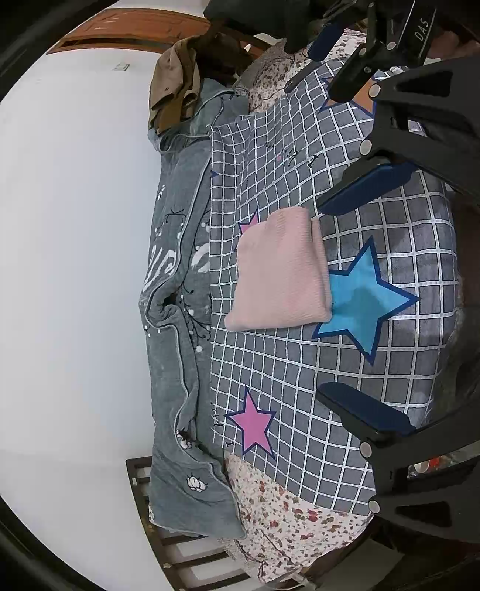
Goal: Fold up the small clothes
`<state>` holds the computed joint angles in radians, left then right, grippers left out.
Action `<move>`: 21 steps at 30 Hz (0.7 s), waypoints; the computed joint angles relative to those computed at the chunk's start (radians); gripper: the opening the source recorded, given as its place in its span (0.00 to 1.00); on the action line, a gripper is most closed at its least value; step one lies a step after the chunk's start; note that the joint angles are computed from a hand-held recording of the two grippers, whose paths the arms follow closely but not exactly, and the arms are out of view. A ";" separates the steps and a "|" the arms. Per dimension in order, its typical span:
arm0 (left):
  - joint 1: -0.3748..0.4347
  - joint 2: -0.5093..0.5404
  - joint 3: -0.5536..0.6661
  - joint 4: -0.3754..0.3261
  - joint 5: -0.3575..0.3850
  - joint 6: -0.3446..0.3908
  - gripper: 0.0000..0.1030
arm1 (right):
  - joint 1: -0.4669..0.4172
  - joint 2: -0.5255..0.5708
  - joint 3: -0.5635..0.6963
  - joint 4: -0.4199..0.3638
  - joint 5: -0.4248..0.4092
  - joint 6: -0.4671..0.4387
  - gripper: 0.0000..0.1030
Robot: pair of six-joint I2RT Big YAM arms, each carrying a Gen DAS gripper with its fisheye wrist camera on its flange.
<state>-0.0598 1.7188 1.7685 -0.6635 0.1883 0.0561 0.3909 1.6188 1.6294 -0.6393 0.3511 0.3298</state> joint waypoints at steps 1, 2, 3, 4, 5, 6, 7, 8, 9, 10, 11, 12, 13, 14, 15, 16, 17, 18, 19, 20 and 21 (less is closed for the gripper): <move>0.001 0.001 0.000 0.000 0.003 0.001 0.89 | -0.001 0.001 0.001 -0.002 -0.001 0.003 0.98; 0.000 0.000 -0.002 0.000 0.004 0.001 0.89 | -0.002 0.000 0.000 -0.001 -0.003 0.005 0.98; 0.001 -0.001 -0.003 0.001 0.005 0.002 0.89 | -0.004 0.000 -0.001 -0.001 -0.004 0.009 0.98; 0.001 -0.001 -0.004 0.002 0.006 0.003 0.89 | -0.005 0.000 -0.002 -0.002 -0.006 0.011 0.98; 0.001 -0.001 -0.004 0.003 0.008 0.004 0.89 | -0.006 0.000 -0.001 -0.002 -0.006 0.014 0.98; 0.001 -0.001 -0.004 0.003 0.008 0.004 0.89 | -0.007 0.000 -0.001 -0.003 -0.008 0.015 0.98; 0.001 0.000 -0.003 0.002 0.006 0.003 0.89 | -0.008 0.002 0.001 -0.005 -0.010 0.016 0.98; 0.001 -0.002 -0.005 0.003 0.007 0.002 0.89 | -0.009 0.002 0.002 -0.006 -0.013 0.014 0.98; 0.001 -0.001 -0.004 0.001 0.006 0.001 0.89 | -0.010 0.003 0.004 -0.007 -0.014 0.013 0.98; 0.001 0.000 -0.002 -0.001 0.005 -0.001 0.89 | -0.010 0.004 0.005 -0.006 -0.013 0.012 0.98; 0.001 0.002 0.000 -0.003 0.004 -0.002 0.89 | -0.009 0.004 0.006 -0.006 -0.012 0.011 0.98; 0.002 0.005 0.005 -0.006 0.003 -0.001 0.89 | -0.011 0.003 0.005 -0.005 -0.015 0.009 0.98; 0.002 0.006 0.007 -0.007 0.002 -0.002 0.89 | -0.012 0.004 0.006 -0.004 -0.017 0.009 0.98; 0.003 0.007 0.009 -0.008 0.003 -0.002 0.89 | -0.011 0.003 0.006 -0.005 -0.017 0.009 0.98; 0.003 0.007 0.009 -0.008 0.004 -0.001 0.89 | -0.012 0.004 0.007 -0.005 -0.017 0.008 0.98; 0.003 0.007 0.009 -0.008 0.004 -0.001 0.89 | -0.011 0.004 0.009 -0.005 -0.016 0.007 0.98; 0.003 0.008 0.009 -0.008 0.003 0.000 0.89 | -0.011 0.005 0.010 -0.006 -0.017 0.007 0.98; 0.003 0.008 0.009 -0.007 0.004 -0.001 0.89 | -0.010 0.005 0.011 -0.006 -0.017 0.008 0.98; 0.004 0.008 0.011 -0.009 0.003 -0.001 0.89 | -0.010 0.005 0.012 -0.006 -0.017 0.008 0.98; 0.004 0.008 0.011 -0.010 0.004 -0.001 0.89 | -0.009 0.006 0.013 -0.006 -0.016 0.007 0.98; 0.004 0.008 0.011 -0.010 0.004 -0.001 0.89 | -0.009 0.007 0.015 -0.006 -0.016 0.007 0.98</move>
<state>-0.0560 1.7271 1.7794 -0.6730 0.1924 0.0553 0.3815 1.6256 1.6440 -0.6456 0.3347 0.3364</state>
